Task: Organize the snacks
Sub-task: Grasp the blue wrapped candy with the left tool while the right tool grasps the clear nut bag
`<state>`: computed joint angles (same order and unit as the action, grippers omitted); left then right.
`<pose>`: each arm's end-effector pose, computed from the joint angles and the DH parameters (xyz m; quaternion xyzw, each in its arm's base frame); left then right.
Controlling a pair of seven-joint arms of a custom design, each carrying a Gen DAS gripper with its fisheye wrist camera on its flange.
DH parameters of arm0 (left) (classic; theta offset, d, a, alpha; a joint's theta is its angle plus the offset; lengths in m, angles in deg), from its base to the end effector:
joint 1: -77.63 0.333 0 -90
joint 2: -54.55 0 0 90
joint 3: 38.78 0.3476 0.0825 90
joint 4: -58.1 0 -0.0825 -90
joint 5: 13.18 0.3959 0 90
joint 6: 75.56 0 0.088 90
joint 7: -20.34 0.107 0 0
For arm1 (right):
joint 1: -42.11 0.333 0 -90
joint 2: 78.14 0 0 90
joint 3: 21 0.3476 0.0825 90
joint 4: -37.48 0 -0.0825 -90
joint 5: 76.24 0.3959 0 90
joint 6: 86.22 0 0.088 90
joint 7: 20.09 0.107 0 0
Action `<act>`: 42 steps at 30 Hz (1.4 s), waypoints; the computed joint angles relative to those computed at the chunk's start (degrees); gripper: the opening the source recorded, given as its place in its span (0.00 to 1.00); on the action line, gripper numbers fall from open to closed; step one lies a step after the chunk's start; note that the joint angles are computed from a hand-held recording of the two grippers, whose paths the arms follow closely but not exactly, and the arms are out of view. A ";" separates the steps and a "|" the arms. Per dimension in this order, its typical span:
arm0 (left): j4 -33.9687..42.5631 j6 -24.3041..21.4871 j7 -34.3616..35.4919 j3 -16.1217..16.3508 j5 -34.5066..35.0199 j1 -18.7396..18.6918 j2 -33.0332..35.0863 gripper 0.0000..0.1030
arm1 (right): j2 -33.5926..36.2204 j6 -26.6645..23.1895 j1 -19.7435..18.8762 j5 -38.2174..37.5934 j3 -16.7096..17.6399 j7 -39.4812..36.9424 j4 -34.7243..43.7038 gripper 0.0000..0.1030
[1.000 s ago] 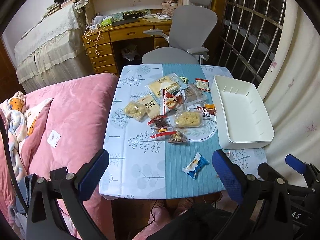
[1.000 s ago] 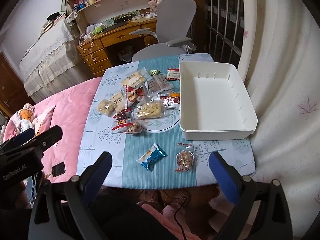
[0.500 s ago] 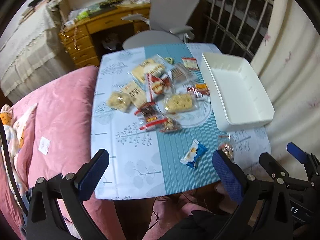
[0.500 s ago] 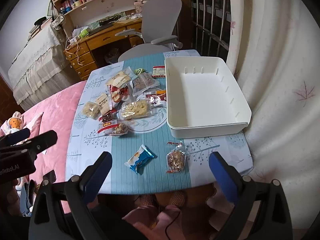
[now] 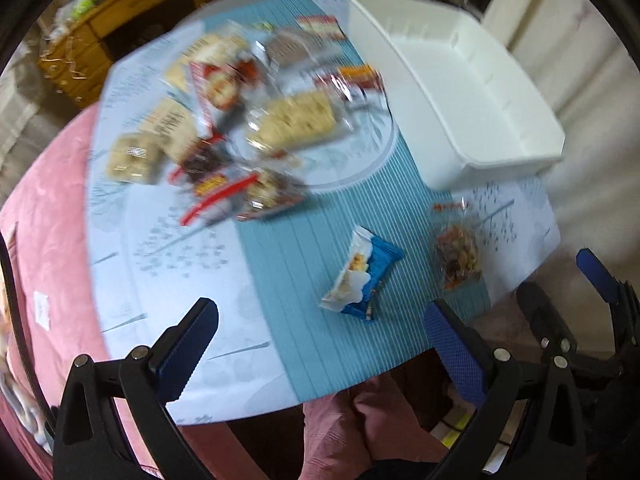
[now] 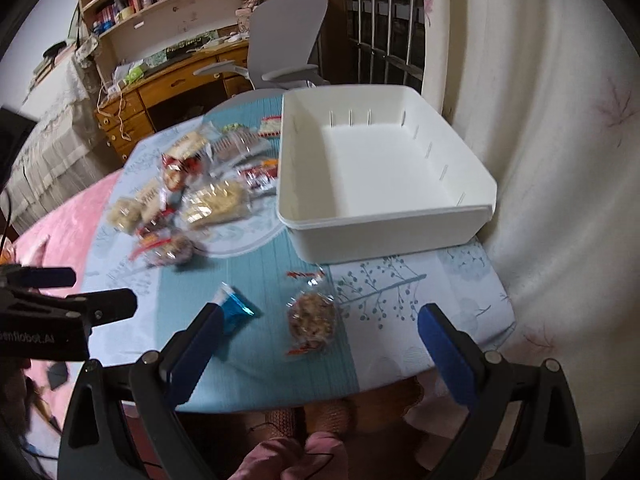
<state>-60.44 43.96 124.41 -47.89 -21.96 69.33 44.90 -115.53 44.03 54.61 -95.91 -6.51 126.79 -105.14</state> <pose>0.5033 -0.1706 0.5496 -0.5130 0.8516 -0.1055 0.0219 0.3421 0.1836 0.5691 -0.5390 0.7873 -0.2385 0.1810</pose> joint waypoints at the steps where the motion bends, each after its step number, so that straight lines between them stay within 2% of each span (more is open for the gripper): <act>1: 0.20 0.12 -0.12 -0.27 -0.05 -0.23 1.16 0.99 | -0.06 0.78 0.01 -0.37 -0.10 -0.19 -1.11 0.95; 10: -0.12 2.71 -2.32 -2.45 3.96 -2.23 7.14 0.99 | 1.42 9.47 -0.63 -4.31 0.13 -1.80 -7.81 0.95; 13: -0.65 3.43 -3.46 -2.98 6.30 -2.95 8.20 0.91 | 2.94 12.59 -1.09 -5.30 0.20 -2.18 -8.70 0.91; 17: -1.37 4.89 -5.09 -3.56 9.00 -3.96 9.39 0.87 | 5.45 15.67 -1.16 -5.52 -0.48 -3.44 -8.96 0.84; 19: -1.45 5.19 -5.81 -3.66 9.23 -4.30 9.99 0.81 | 6.59 16.92 -1.18 -5.22 -1.00 -4.26 -9.04 0.77; 23: -1.01 5.04 -6.46 -3.86 8.10 -4.84 11.06 0.72 | 7.70 18.97 -0.80 -4.06 -2.37 -6.84 -9.48 0.72; 26: -0.01 5.06 -5.64 -4.10 8.06 -5.27 11.94 0.61 | 8.68 19.62 -0.03 -1.97 -3.57 -9.81 -9.22 0.62; 28: 0.45 4.92 -5.05 -4.24 7.78 -5.51 12.09 0.45 | 9.59 20.30 1.22 0.49 -5.07 -13.18 -8.99 0.52; 31: 1.15 4.77 -5.82 -4.39 7.62 -5.90 12.66 0.34 | 9.75 20.48 0.78 1.78 -4.72 -14.44 -8.83 0.50; 33: 2.06 3.99 -7.14 -4.39 7.91 -6.10 13.22 0.29 | 9.81 20.06 0.96 3.56 -5.10 -15.15 -8.59 0.49; 36: 2.93 3.16 -7.32 -4.29 7.08 -6.00 13.83 0.27 | 9.83 19.14 1.20 5.06 -5.37 -16.86 -8.00 0.45; 42: 3.86 -0.19 -6.42 -3.27 4.93 -4.42 13.49 0.26 | 9.44 14.64 1.69 6.85 -5.26 -19.37 -6.31 0.44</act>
<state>-56.57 43.77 117.99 -51.17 -17.03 64.91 58.39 -106.09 58.67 56.30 -89.06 -11.77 107.42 -111.45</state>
